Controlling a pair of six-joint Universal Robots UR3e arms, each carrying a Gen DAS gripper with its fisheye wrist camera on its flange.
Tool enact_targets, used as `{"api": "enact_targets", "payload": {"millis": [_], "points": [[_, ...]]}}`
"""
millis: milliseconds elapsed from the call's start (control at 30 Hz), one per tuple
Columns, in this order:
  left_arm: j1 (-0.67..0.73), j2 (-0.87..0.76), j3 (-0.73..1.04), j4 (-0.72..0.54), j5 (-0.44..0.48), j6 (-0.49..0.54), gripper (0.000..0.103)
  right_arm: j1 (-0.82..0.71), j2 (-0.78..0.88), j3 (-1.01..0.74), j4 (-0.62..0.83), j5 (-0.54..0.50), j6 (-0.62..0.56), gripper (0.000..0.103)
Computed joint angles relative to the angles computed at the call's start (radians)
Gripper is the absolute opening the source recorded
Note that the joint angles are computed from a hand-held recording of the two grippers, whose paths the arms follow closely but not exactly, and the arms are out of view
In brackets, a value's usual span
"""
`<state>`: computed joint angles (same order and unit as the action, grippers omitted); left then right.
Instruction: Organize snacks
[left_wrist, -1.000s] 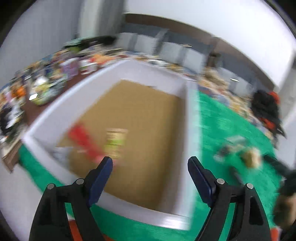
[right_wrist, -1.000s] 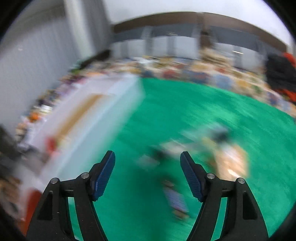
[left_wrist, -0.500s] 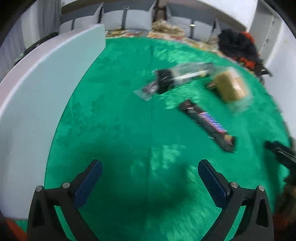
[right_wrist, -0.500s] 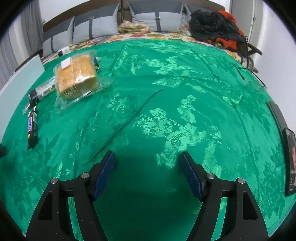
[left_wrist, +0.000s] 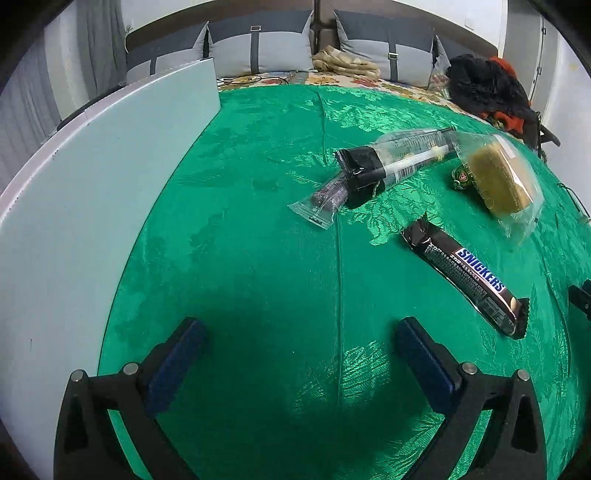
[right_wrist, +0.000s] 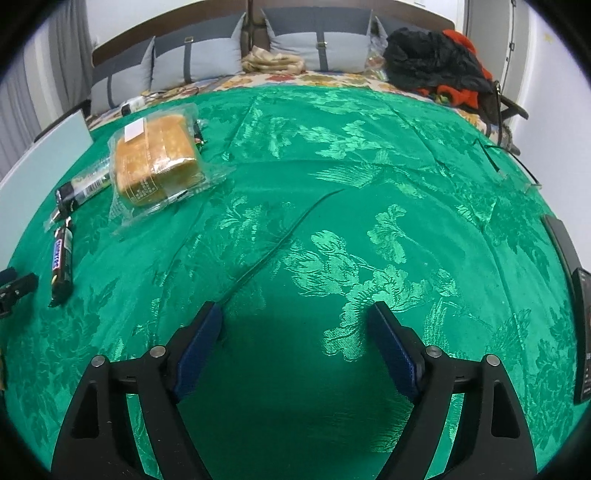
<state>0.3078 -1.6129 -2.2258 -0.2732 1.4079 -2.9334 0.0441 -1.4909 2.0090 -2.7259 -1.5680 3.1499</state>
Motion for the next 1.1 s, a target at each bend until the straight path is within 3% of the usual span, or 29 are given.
{"api": "enact_targets", "payload": {"millis": [1100], "points": [[-0.001,0.004,-0.004,0.002,0.001,0.000,0.103,-0.002,-0.005,0.003,0.004,0.005,-0.003,0.088]]}}
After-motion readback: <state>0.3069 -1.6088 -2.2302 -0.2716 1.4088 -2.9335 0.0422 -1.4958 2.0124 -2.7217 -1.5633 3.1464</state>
